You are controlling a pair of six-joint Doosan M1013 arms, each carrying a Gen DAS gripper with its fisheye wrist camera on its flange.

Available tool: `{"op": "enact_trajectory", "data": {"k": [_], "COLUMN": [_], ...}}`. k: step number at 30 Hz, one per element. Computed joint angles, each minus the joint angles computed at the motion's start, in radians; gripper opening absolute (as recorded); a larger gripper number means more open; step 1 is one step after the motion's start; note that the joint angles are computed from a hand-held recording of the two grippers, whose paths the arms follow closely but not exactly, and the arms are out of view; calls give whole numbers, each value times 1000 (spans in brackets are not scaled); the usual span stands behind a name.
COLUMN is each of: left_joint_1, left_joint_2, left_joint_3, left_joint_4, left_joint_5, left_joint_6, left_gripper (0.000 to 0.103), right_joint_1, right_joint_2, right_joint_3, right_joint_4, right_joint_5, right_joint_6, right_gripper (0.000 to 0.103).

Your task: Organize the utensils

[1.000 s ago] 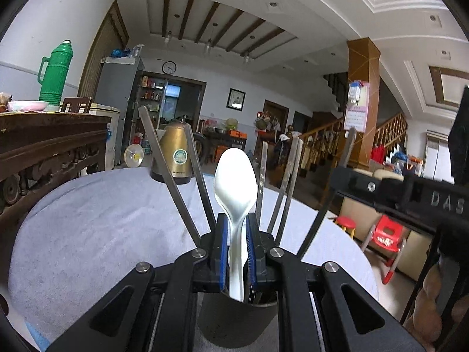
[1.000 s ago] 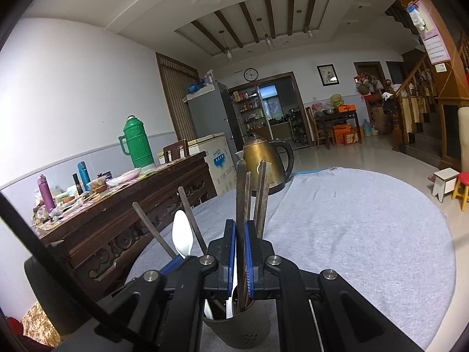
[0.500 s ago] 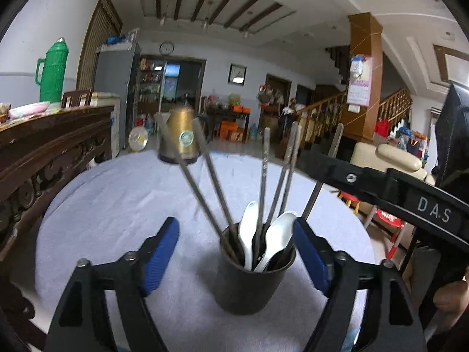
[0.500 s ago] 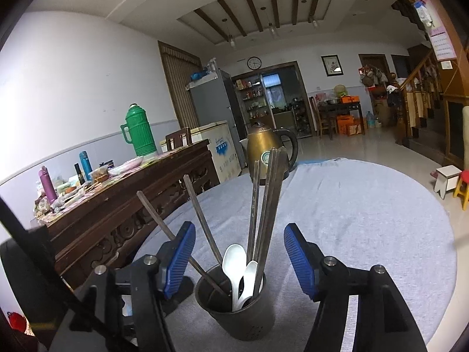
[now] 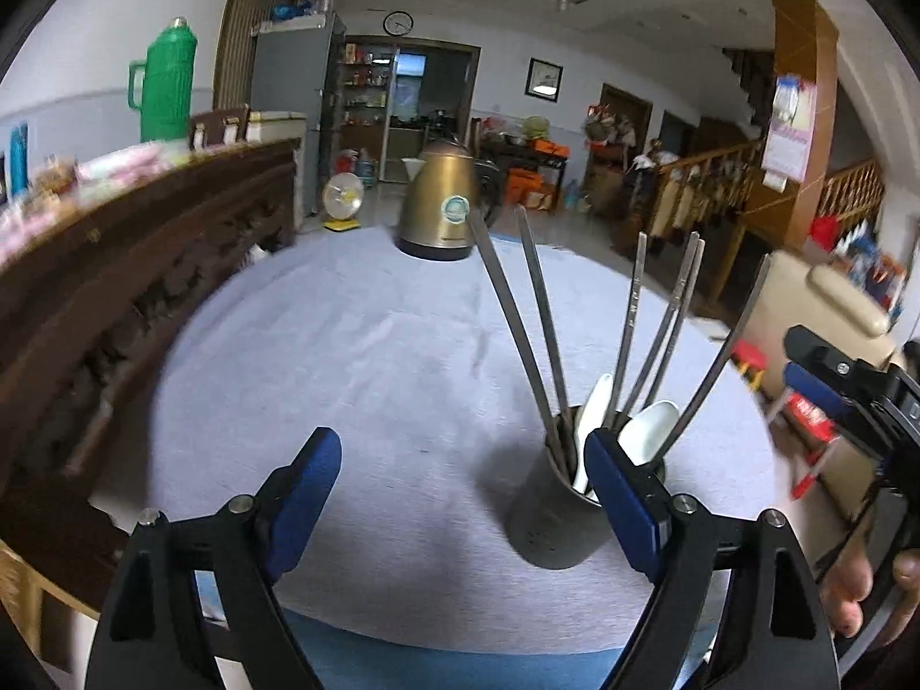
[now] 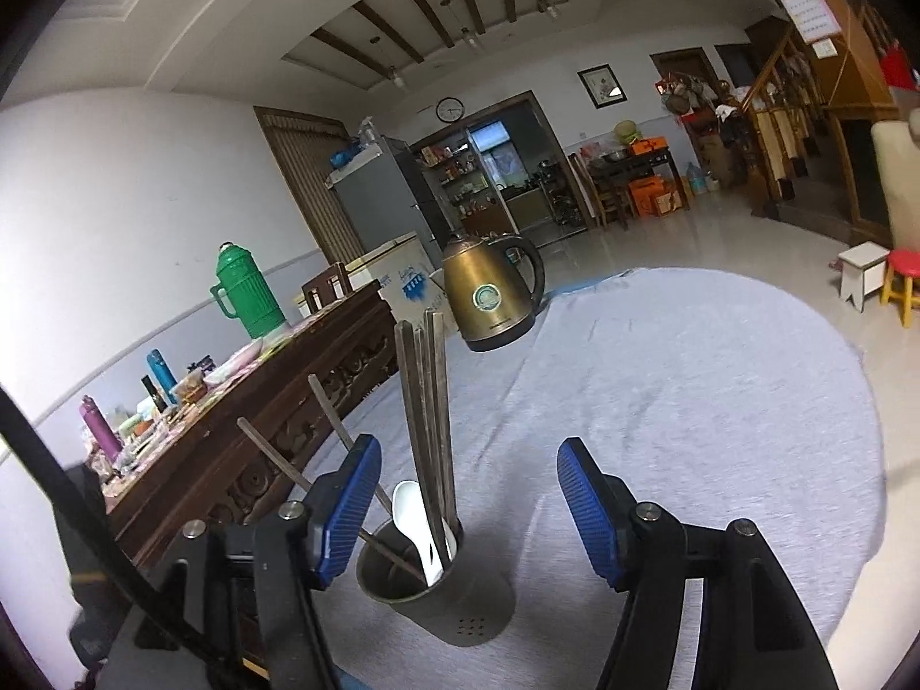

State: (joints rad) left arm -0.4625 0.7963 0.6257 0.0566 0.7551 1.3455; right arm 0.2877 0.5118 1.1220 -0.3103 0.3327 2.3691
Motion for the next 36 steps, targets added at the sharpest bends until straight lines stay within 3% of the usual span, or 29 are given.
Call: {"op": "enact_trajectory", "data": {"k": [3,8,10,14,18,31,36], "left_joint_1": [-19,-43,-49,-65,-70,-74,-72], "left_joint_2": [11,21,21,18,11,-51,-52], "left_joint_3": [-56,-110,-128,-143,-150,-69,-73], "left_joint_4": [125,277,297,379,384,436,445], "left_joint_5": [85,181,216,268,302,283,293], "left_joint_6": [-24,-70,-75,-114,-109,-158,-162], "left_gripper": [88,92,92,92,93,93,93], "right_joint_1": [7,26,33,47,57,91,93], "right_joint_2": [-1,32,36,27,16,-6,2], "right_joint_3": [-18,-127,-150,-158,-156,-155,-183], "right_joint_4": [-31,-10,-7,-23,-24,-56,-17], "right_joint_5": [58,315,372,412,430,442,491], "right_joint_6": [9,-96,-120,-134,-143,-125,-147], "right_gripper": [67,67,67,68,68,68,69]}}
